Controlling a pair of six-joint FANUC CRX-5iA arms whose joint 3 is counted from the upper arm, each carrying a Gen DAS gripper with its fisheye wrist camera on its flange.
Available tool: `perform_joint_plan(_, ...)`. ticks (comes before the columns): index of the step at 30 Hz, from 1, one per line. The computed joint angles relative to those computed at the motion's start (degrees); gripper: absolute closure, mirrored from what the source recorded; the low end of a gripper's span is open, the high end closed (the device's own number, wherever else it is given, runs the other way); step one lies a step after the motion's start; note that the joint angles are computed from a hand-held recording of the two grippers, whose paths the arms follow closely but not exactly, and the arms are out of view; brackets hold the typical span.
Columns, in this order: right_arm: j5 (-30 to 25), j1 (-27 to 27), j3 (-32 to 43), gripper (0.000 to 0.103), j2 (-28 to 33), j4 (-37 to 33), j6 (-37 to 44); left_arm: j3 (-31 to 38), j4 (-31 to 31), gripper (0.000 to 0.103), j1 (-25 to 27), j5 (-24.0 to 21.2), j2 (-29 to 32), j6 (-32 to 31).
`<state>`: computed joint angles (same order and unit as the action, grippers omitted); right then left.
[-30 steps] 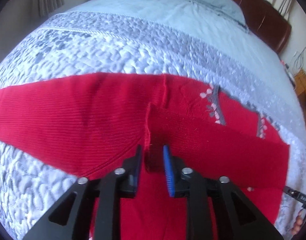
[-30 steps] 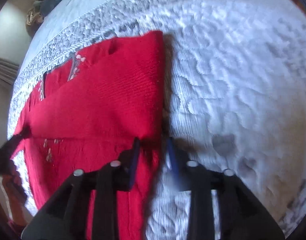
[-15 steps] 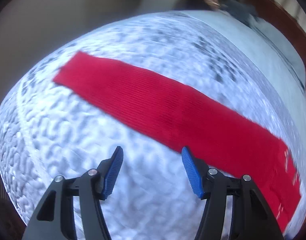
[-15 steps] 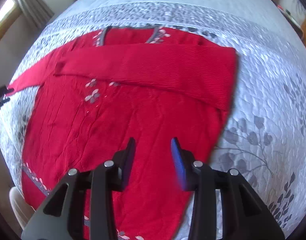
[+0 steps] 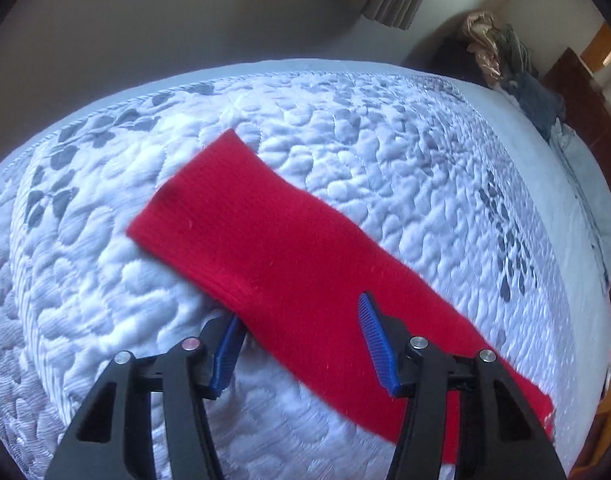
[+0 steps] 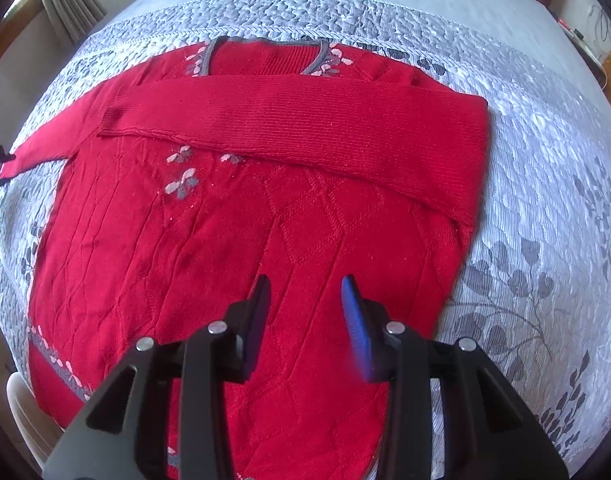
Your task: Fold small clothes
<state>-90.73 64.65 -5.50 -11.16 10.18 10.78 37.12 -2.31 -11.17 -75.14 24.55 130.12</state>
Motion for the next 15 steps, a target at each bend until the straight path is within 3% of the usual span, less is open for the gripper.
perform_joint_plan(1, 0.21, -0.01, -0.15, 0.066, -0.02, -0.09, -0.05, 0.13, 0.01, 0.05, 0.33, 0.18, 0.2, 0.06)
perform_joint_plan(5, 0.65, 0.09, -0.52, 0.066, 0.17, -0.25, 0.16, 2.52, -1.22, 0.085, 0.25, -0.39, 1.88, 0.71)
perform_joint_plan(8, 1.1, 0.35, -0.92, 0.066, 0.0, -0.14, -0.09, 2.08, -1.09, 0.092, 0.32, 0.63, 1.56, 1.16)
perform_joint_plan(15, 0.82, 1.16, -1.75, 0.066, -0.94, 0.17, -1.03, 1.2, -5.07, 0.094, -2.38, 4.15, -1.54, 0.75)
